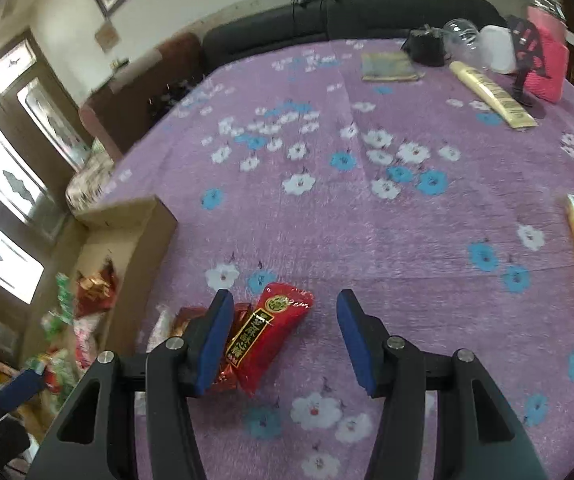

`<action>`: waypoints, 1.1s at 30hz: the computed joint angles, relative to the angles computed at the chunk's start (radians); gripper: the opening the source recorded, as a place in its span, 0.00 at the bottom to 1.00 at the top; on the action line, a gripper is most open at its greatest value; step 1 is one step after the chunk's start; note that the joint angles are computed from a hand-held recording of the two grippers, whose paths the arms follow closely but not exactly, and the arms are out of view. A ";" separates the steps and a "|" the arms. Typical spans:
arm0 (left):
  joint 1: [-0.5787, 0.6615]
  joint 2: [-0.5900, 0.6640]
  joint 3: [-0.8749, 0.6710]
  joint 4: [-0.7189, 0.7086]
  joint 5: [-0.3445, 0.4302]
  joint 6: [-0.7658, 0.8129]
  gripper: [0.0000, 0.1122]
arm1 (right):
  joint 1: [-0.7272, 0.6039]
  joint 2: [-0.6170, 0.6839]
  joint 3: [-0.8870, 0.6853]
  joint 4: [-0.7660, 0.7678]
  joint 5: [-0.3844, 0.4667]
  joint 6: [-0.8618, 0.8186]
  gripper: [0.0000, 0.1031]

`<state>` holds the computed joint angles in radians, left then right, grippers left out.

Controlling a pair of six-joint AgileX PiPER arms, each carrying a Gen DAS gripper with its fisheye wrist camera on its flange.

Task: Organize snacks
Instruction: 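Move both grippers back toward the remaining red packets on the table, then grasp the red candy packet with the right gripper while the left gripper grasps the red-gold packet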

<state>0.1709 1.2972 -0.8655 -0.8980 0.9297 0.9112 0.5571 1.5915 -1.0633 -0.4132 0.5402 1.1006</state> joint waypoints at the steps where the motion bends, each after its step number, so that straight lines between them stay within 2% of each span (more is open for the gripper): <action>1: -0.013 0.001 0.000 0.004 -0.005 0.000 0.68 | 0.005 0.007 -0.004 0.006 0.008 -0.014 0.42; 2: -0.033 -0.001 0.001 0.012 -0.016 0.001 0.68 | 0.012 0.004 0.003 -0.006 0.008 -0.021 0.35; 3: -0.044 -0.002 0.000 0.016 -0.022 0.001 0.68 | 0.011 -0.003 0.013 -0.003 0.013 -0.036 0.19; 4: -0.059 -0.005 0.002 0.020 -0.029 0.006 0.68 | 0.007 -0.013 0.023 0.012 0.018 -0.056 0.17; 6: -0.092 -0.006 0.001 0.028 -0.044 0.010 0.68 | 0.000 -0.055 0.067 0.014 0.022 -0.065 0.17; 9: -0.167 -0.008 -0.002 0.054 -0.081 -0.001 0.68 | 0.012 -0.128 0.146 -0.079 0.069 0.011 0.17; 11: -0.238 -0.001 -0.009 0.086 -0.122 -0.029 0.68 | -0.009 -0.191 0.215 -0.092 0.058 0.024 0.17; 13: -0.319 0.028 -0.033 0.133 -0.169 -0.077 0.68 | -0.049 -0.256 0.287 -0.092 0.024 0.030 0.17; 16: -0.430 0.105 -0.096 0.219 -0.232 -0.154 0.68 | -0.139 -0.324 0.379 -0.031 -0.094 -0.026 0.17; 18: -0.499 0.180 -0.158 0.325 -0.273 -0.256 0.68 | -0.175 -0.337 0.400 0.027 -0.143 -0.085 0.17; 20: -0.551 0.256 -0.224 0.482 -0.299 -0.423 0.68 | -0.171 -0.335 0.401 0.008 -0.150 -0.079 0.18; 21: -0.561 0.290 -0.255 0.529 -0.281 -0.479 0.68 | -0.170 -0.336 0.403 0.008 -0.155 -0.077 0.18; 23: -0.549 0.360 -0.314 0.503 -0.188 -0.488 0.67 | -0.196 -0.343 0.414 0.083 -0.184 -0.155 0.18; 25: -0.494 0.408 -0.354 0.335 -0.047 -0.389 0.66 | -0.232 -0.355 0.429 0.205 -0.209 -0.280 0.18; 27: -0.447 0.406 -0.360 0.205 0.051 -0.306 0.66 | -0.259 -0.363 0.437 0.316 -0.220 -0.393 0.18; 28: -0.432 0.394 -0.354 0.164 0.076 -0.287 0.66 | -0.273 -0.365 0.439 0.374 -0.223 -0.450 0.18; 30: -0.431 0.349 -0.331 0.154 0.051 -0.288 0.66 | -0.287 -0.367 0.442 0.438 -0.225 -0.508 0.18; 33: -0.463 0.302 -0.293 0.201 -0.045 -0.315 0.67 | -0.287 -0.367 0.444 0.440 -0.228 -0.508 0.18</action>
<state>-0.2922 1.5992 -1.1588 -0.6970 0.8851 0.5967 0.2696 1.2244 -0.6194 0.0265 0.3121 0.5922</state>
